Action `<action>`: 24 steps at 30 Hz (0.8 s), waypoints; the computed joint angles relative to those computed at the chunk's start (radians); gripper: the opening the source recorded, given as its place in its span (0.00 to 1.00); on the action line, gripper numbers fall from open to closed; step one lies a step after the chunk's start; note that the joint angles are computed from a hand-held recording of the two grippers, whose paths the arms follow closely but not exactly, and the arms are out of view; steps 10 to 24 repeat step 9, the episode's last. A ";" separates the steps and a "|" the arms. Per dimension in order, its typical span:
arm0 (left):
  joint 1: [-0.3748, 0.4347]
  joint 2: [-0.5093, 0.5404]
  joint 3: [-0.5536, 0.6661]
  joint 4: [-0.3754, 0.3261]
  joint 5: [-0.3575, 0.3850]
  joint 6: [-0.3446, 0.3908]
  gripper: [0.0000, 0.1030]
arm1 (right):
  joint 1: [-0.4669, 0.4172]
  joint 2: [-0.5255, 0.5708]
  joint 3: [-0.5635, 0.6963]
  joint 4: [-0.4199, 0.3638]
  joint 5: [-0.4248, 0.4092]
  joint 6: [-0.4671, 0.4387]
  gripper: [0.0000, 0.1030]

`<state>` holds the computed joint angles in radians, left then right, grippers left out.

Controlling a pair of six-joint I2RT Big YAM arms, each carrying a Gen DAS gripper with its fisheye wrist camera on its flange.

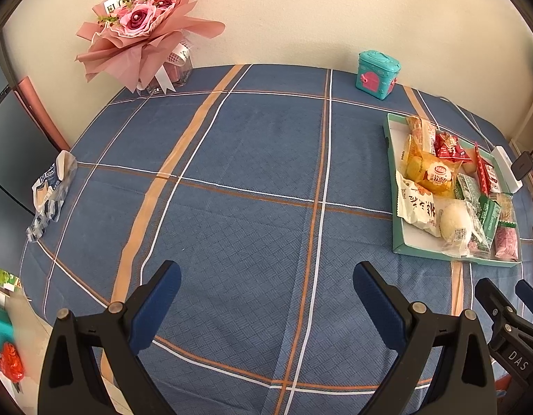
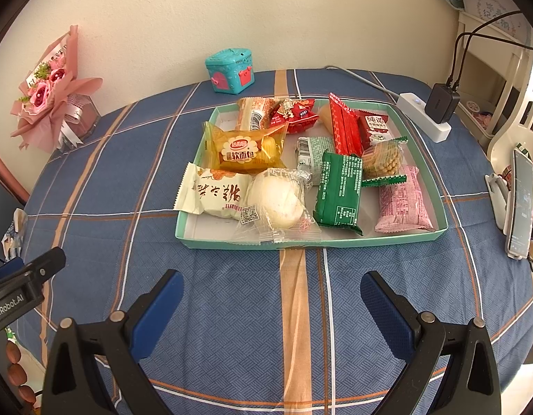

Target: Organize snacks

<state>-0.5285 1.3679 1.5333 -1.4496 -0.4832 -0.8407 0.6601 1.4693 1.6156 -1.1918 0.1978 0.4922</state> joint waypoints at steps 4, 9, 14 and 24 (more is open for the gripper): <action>-0.002 -0.003 -0.003 0.004 -0.001 -0.003 0.97 | 0.000 0.001 0.001 -0.001 0.000 -0.001 1.00; -0.004 -0.004 -0.003 0.010 -0.002 0.008 0.97 | 0.000 0.000 0.000 -0.001 0.000 0.001 1.00; -0.004 -0.004 -0.003 0.010 -0.002 0.008 0.97 | 0.000 0.000 0.000 -0.001 0.000 0.001 1.00; -0.004 -0.004 -0.003 0.010 -0.002 0.008 0.97 | 0.000 0.000 0.000 -0.001 0.000 0.001 1.00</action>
